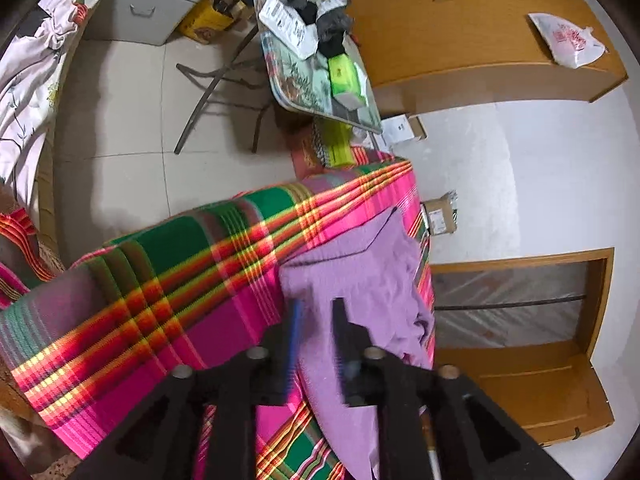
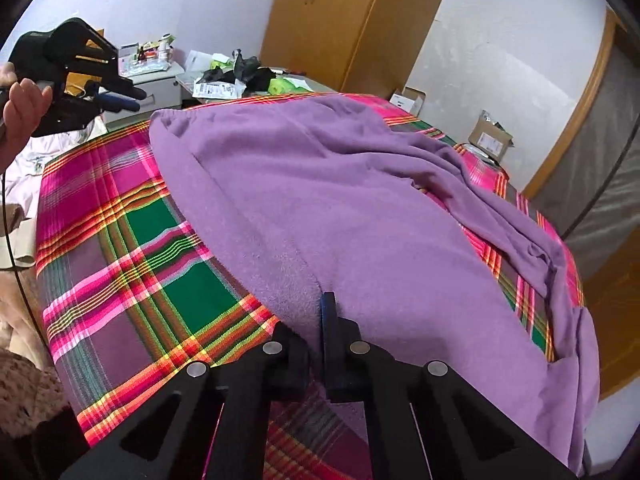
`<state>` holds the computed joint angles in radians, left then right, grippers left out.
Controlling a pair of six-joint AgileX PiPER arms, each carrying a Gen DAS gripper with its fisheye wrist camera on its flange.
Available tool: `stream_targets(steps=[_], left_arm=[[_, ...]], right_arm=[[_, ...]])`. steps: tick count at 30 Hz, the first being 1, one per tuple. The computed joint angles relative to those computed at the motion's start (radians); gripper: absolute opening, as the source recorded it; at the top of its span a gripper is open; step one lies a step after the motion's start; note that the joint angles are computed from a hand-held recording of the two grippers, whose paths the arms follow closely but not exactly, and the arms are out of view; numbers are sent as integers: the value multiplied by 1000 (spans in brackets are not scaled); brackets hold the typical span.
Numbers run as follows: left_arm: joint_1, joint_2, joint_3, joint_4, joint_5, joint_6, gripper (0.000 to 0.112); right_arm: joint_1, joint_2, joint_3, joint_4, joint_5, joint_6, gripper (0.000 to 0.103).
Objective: Fold clothes
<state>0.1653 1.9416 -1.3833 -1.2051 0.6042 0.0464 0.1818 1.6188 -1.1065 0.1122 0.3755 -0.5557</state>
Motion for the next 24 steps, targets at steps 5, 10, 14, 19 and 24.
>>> stream_targets(steps=[5, 10, 14, 19, 24], left_arm=[[-15, 37, -42, 63, 21, -77, 39], [-33, 101, -120, 86, 24, -154, 38], [-54, 118, -156, 127, -9, -185, 9], [-42, 62, -70, 11, -45, -37, 8], [-12, -6, 29, -69, -36, 53, 8]], right_arm=[[-2, 12, -1, 10, -2, -3, 5], [-2, 20, -3, 13, -4, -12, 5], [-5, 0, 13, 34, -18, -41, 5], [-7, -29, 16, 73, 0, -78, 5], [-5, -82, 39, 140, 41, -157, 5]])
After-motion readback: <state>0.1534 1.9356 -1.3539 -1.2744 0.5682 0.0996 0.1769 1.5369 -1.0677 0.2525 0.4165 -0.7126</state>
